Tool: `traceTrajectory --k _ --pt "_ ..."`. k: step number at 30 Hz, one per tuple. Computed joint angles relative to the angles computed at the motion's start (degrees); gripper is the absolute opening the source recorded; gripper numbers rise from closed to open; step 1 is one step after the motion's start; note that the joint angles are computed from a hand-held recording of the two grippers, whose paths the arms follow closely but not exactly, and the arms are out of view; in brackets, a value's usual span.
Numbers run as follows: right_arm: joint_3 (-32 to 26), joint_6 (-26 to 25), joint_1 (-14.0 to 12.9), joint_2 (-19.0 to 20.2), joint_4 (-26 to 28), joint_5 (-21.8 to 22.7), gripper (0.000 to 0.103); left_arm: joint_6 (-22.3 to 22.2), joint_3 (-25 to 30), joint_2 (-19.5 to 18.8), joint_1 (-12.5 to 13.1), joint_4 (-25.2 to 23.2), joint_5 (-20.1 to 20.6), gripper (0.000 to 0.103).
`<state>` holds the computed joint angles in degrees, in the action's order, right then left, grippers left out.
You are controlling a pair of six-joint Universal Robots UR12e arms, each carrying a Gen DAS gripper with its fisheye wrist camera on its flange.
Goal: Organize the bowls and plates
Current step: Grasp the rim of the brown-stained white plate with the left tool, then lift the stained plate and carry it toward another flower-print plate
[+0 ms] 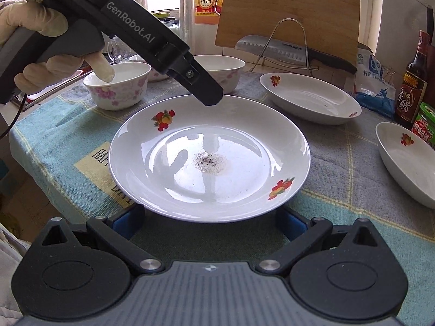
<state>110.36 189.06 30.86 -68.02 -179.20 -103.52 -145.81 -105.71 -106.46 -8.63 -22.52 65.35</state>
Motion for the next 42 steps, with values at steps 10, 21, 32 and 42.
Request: traceTrajectory --k 10,21,32,42 --pt "0.9 -0.9 0.0 0.2 -3.0 0.3 0.103 3.2 5.5 -2.9 -1.1 -9.7 2.0 0.095" --pt "1.3 -2.2 -0.1 0.7 -5.9 0.6 0.103 8.0 11.7 -5.8 -2.0 -22.7 3.9 0.078" --pt "1.4 -2.7 -0.2 1.1 -7.3 0.5 0.103 11.7 16.8 -7.7 -2.5 -34.2 5.3 0.072" --pt "1.1 -4.0 0.2 1.1 -7.2 -0.7 0.103 12.6 17.5 -8.1 -2.7 -35.7 5.9 0.071"
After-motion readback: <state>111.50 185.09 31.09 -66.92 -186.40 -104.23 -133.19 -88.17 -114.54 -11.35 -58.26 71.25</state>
